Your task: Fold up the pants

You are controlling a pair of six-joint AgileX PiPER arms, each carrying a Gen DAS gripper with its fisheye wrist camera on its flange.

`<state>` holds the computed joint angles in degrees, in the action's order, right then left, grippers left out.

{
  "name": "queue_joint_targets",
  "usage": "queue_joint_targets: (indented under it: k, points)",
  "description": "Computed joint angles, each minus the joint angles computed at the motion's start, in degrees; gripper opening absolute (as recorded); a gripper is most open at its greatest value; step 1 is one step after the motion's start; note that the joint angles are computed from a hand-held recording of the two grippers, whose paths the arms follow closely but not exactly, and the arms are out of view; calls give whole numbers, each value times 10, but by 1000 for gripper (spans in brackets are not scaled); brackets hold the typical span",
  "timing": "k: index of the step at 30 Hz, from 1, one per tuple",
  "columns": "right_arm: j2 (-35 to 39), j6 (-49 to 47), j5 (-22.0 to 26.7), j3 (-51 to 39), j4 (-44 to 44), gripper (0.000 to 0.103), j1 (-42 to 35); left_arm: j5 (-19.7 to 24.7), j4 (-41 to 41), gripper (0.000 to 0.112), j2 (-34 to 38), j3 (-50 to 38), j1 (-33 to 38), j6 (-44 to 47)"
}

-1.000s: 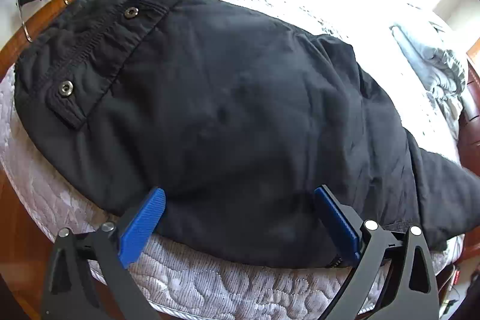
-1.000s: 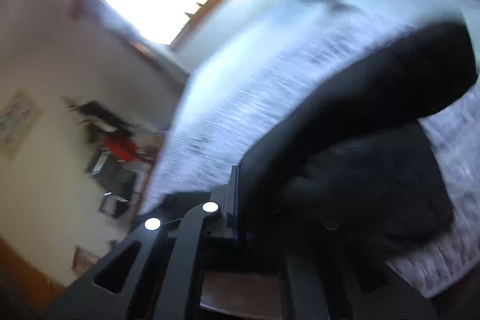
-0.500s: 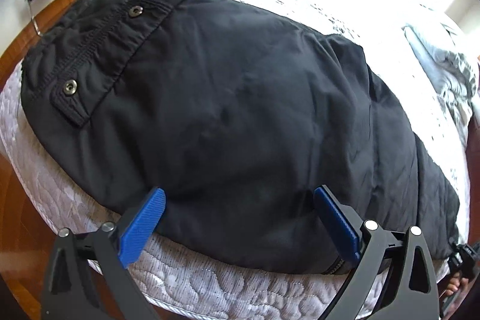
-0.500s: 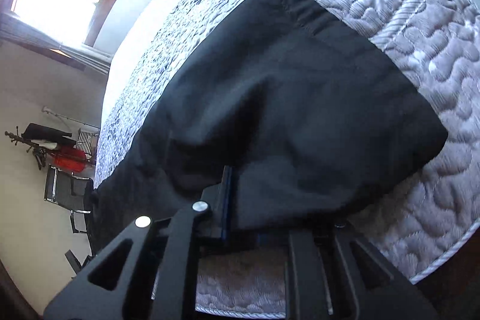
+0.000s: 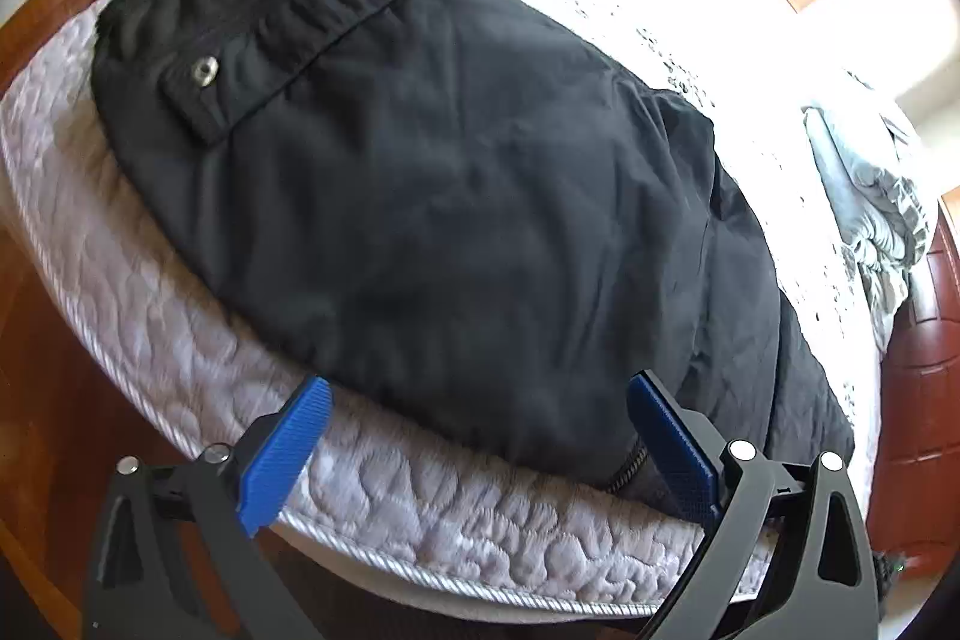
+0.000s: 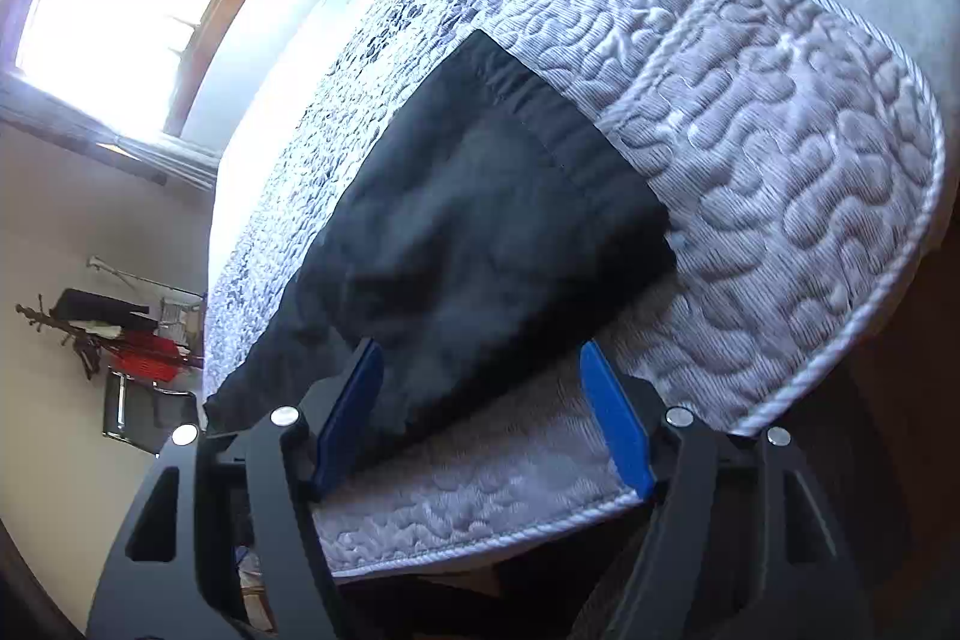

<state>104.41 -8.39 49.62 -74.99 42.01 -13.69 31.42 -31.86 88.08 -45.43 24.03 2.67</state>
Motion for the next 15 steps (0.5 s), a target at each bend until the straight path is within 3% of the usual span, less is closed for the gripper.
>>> queue_joint_targets:
  k: [7,12,15]
  points:
    - [38,-19,10,13,60,77,-15,9,8,99,-28,13,-26,-25]
    - [59,-35,-27,28,116,80,-10,12,29,99,-37,-3,-47,-55]
    - [72,-60,-16,28,143,83,-33,24,41,99,-45,-9,-49,-61]
